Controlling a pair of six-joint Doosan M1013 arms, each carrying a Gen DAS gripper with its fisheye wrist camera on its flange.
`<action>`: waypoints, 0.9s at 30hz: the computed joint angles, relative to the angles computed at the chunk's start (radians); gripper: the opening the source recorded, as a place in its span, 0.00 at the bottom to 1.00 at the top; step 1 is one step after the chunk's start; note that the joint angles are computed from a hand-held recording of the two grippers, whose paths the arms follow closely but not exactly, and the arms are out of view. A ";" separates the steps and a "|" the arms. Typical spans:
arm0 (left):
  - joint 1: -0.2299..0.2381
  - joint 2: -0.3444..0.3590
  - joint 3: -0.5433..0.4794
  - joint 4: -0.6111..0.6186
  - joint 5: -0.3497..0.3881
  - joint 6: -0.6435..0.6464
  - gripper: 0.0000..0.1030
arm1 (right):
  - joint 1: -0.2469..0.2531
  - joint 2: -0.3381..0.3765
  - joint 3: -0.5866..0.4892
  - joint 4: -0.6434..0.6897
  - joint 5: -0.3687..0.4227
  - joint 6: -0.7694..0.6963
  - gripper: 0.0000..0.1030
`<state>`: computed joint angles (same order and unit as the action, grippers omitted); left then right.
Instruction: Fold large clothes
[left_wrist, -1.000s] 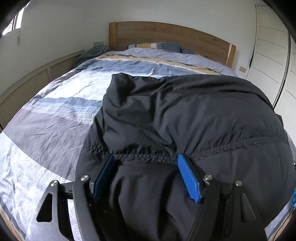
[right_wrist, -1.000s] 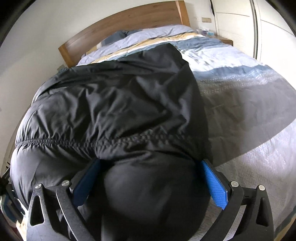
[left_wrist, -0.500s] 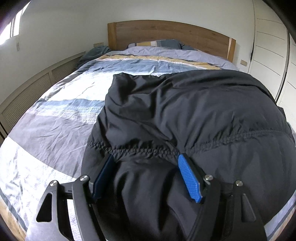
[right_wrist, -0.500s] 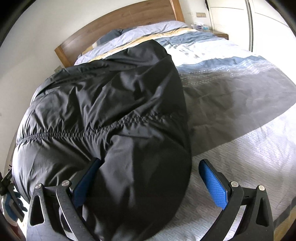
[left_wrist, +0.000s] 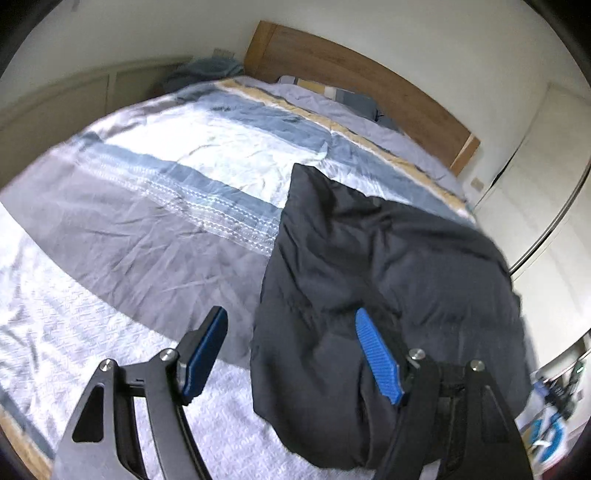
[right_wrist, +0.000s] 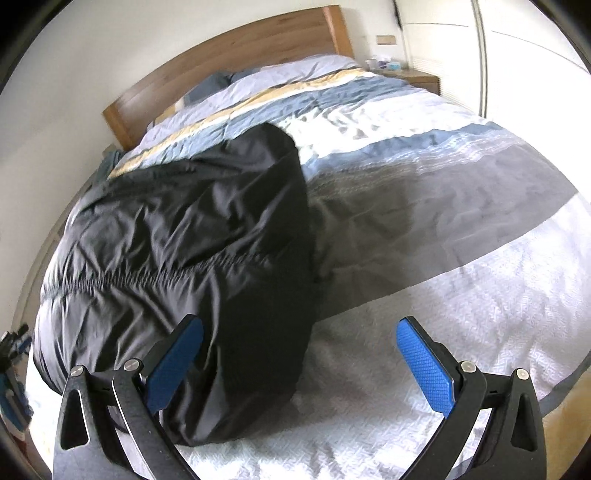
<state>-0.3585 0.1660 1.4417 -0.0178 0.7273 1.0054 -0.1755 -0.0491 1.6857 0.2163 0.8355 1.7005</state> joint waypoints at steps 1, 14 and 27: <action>0.011 0.012 -0.013 -0.033 0.017 0.020 0.69 | -0.006 0.004 -0.004 0.012 0.003 -0.001 1.00; 0.077 0.145 -0.052 -0.496 0.097 0.336 0.97 | -0.108 0.140 -0.014 0.458 0.166 -0.125 0.99; 0.137 0.238 0.001 -1.286 0.311 0.784 1.00 | -0.088 0.259 -0.024 0.871 0.346 -0.377 1.00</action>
<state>-0.2214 0.4036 1.4422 -1.3034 1.0381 1.7892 -0.2636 0.2103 1.6620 1.0871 1.1816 1.3233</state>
